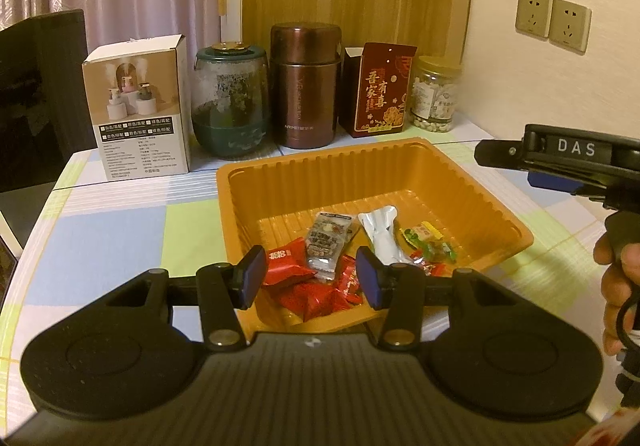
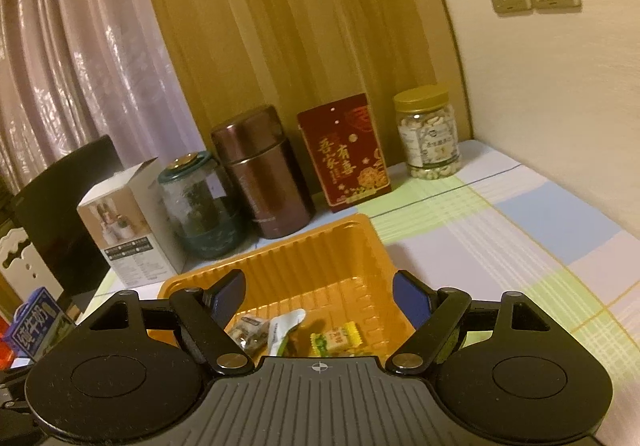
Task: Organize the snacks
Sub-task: 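Open the right tool to drop the green-wrapped candy into the tray, then move both tools back to the last two candies beside the tray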
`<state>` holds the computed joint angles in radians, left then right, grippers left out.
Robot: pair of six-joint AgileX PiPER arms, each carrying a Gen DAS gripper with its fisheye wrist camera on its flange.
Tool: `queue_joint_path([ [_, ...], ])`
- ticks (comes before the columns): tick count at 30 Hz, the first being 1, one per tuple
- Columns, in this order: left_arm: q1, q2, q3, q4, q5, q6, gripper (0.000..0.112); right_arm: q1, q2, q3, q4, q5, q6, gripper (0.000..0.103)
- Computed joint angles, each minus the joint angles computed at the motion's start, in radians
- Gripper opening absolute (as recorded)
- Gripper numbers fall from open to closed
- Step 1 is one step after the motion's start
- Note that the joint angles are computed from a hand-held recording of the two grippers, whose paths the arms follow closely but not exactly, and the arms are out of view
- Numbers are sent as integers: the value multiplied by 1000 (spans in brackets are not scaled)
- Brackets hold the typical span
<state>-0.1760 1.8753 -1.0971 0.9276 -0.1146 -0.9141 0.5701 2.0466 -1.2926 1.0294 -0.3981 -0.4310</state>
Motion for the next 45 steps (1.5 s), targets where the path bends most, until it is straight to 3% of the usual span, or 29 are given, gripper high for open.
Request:
queue_joint_path([
  [5, -7, -56, 70, -138, -13, 133, 45, 13, -64, 93, -22, -39, 49, 80],
  [9, -24, -105, 132, -328, -18, 315, 46, 34, -132, 183, 9, -62, 51, 80],
  [17, -66, -232, 288, -469, -20, 425, 46, 95, -261, 333, 190, -97, -121, 80],
  [21, -90, -284, 348, -424, -3, 357, 46, 129, -320, 402, 241, -130, -146, 80],
  [27, -138, -355, 455, -668, -5, 577, 48, 191, -390, 515, 282, -167, -142, 80],
  [35, -171, -409, 569, -798, -22, 698, 49, 255, -456, 663, 316, -214, -101, 80],
  [45, -191, -423, 599, -799, -37, 698, 49, 284, -485, 752, 318, -220, -82, 80],
])
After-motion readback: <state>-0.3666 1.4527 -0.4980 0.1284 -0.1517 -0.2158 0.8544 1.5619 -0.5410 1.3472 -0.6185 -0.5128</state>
